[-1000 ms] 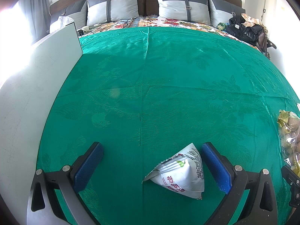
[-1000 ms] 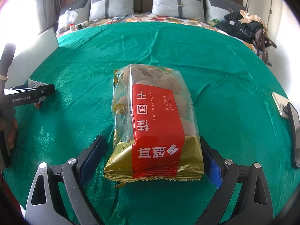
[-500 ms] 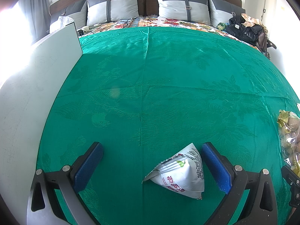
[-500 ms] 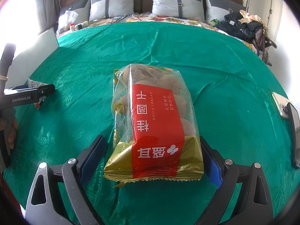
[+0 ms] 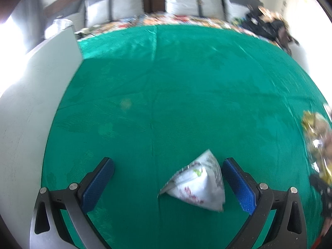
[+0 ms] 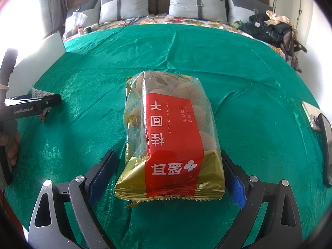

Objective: Organize snacks

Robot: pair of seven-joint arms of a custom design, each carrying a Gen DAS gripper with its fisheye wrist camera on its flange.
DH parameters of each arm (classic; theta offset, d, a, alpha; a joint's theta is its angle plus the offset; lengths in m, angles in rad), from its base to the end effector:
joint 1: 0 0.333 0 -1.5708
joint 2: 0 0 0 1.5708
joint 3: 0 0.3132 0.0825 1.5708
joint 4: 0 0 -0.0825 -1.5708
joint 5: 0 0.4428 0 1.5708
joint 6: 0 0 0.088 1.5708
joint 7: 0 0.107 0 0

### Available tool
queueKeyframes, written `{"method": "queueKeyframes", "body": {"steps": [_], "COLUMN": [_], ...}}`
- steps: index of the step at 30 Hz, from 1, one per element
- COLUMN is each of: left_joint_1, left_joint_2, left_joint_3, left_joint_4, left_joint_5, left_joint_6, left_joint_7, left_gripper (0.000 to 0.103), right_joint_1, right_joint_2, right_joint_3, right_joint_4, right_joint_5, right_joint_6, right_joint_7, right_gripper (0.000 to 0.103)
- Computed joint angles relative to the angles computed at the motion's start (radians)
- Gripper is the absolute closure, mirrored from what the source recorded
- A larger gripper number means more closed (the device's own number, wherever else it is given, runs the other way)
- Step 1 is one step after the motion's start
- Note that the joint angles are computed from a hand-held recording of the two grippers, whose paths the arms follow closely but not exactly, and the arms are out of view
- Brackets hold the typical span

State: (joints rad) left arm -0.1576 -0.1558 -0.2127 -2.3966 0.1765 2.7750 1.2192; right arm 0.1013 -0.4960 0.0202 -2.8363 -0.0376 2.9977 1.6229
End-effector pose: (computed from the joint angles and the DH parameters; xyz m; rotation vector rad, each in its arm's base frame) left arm 0.5202 -0.2109 0.3949 -1.7617 2.0960 -0.5936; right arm 0.4305 0.0546 0.3679 -1.9274 1.7338 -0.5967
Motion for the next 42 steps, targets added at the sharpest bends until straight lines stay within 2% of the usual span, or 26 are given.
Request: {"method": "queueKeyframes", "body": {"steps": [1, 3, 8, 9, 11, 12, 13, 14, 15, 17, 20, 23, 25, 28, 31, 33, 36, 39, 41, 42], "left_joint_1": [-0.017, -0.029, -0.04, -0.043, -0.037, -0.026, -0.035, -0.058, -0.079, -0.095, -0.17, -0.171, -0.126, -0.013, 0.138, 0.215, 0.32, 0.381, 0.41, 0.415], "left_joint_2": [-0.005, -0.02, -0.044, -0.042, -0.04, -0.04, -0.042, -0.053, -0.075, -0.127, -0.257, -0.444, -0.558, -0.69, -0.76, -0.778, -0.777, -0.781, -0.799, -0.804], "left_joint_3": [0.017, 0.03, 0.031, 0.028, 0.012, -0.004, 0.0, 0.019, 0.036, 0.045, 0.122, 0.163, 0.165, 0.175, 0.162, 0.176, 0.191, 0.199, 0.192, 0.192], "left_joint_4": [0.009, 0.011, -0.009, -0.006, -0.003, 0.0, 0.004, -0.005, -0.024, -0.063, -0.14, -0.222, -0.264, -0.294, -0.311, -0.322, -0.345, -0.371, -0.399, -0.411], "left_joint_5": [-0.051, -0.11, -0.197, -0.206, -0.178, -0.131, -0.143, -0.209, -0.273, -0.323, -0.51, -0.576, -0.551, -0.466, -0.341, -0.286, -0.218, -0.173, -0.147, -0.139], "left_joint_6": [-0.044, -0.102, -0.1, -0.093, -0.071, -0.071, -0.08, -0.076, -0.061, -0.05, -0.063, -0.103, -0.128, -0.19, -0.239, -0.265, -0.282, -0.298, -0.304, -0.298], "left_joint_7": [0.065, 0.128, 0.177, 0.179, 0.16, 0.131, 0.138, 0.178, 0.219, 0.241, 0.341, 0.366, 0.35, 0.321, 0.285, 0.265, 0.233, 0.218, 0.203, 0.2], "left_gripper": [0.0, 0.0, 0.002, 0.01, 0.037, 0.058, 0.059, 0.06, 0.06, 0.06, 0.06, 0.06, 0.06, 0.059, 0.059, 0.059, 0.058, 0.058, 0.053, 0.046], "right_joint_1": [0.027, 0.035, 0.05, 0.052, 0.068, 0.082, 0.072, 0.057, 0.05, 0.048, 0.057, 0.094, 0.156, 0.297, 0.444, 0.513, 0.554, 0.542, 0.535, 0.527], "right_joint_2": [-0.002, -0.003, 0.055, 0.074, 0.109, 0.115, 0.104, 0.081, 0.044, -0.034, -0.118, -0.151, -0.152, -0.096, -0.001, 0.087, 0.224, 0.369, 0.446, 0.471], "right_joint_3": [-0.033, -0.051, -0.066, -0.068, -0.091, -0.113, -0.111, -0.101, -0.096, -0.095, -0.097, -0.087, -0.089, -0.09, -0.092, -0.079, -0.025, 0.052, 0.095, 0.11], "right_joint_4": [0.018, 0.068, 0.191, 0.212, 0.253, 0.269, 0.267, 0.256, 0.23, 0.174, 0.12, 0.118, 0.151, 0.247, 0.378, 0.483, 0.627, 0.755, 0.807, 0.822], "right_joint_5": [0.007, 0.022, 0.071, 0.082, 0.136, 0.189, 0.209, 0.214, 0.221, 0.233, 0.257, 0.29, 0.33, 0.431, 0.575, 0.671, 0.748, 0.72, 0.716, 0.72], "right_joint_6": [-0.051, -0.178, -0.29, -0.294, -0.326, -0.364, -0.38, -0.393, -0.39, -0.383, -0.394, -0.409, -0.413, -0.388, -0.372, -0.375, -0.377, -0.383, -0.383, -0.392], "right_joint_7": [-0.036, -0.064, -0.111, -0.122, -0.155, -0.177, -0.168, -0.148, -0.145, -0.153, -0.149, -0.127, -0.142, -0.201, -0.294, -0.36, -0.42, -0.384, -0.372, -0.377], "right_gripper": [0.008, 0.008, 0.008, 0.008, 0.014, 0.037, 0.039, 0.04, 0.041, 0.041, 0.041, 0.041, 0.041, 0.041, 0.041, 0.041, 0.041, 0.041, 0.039, 0.034]}}
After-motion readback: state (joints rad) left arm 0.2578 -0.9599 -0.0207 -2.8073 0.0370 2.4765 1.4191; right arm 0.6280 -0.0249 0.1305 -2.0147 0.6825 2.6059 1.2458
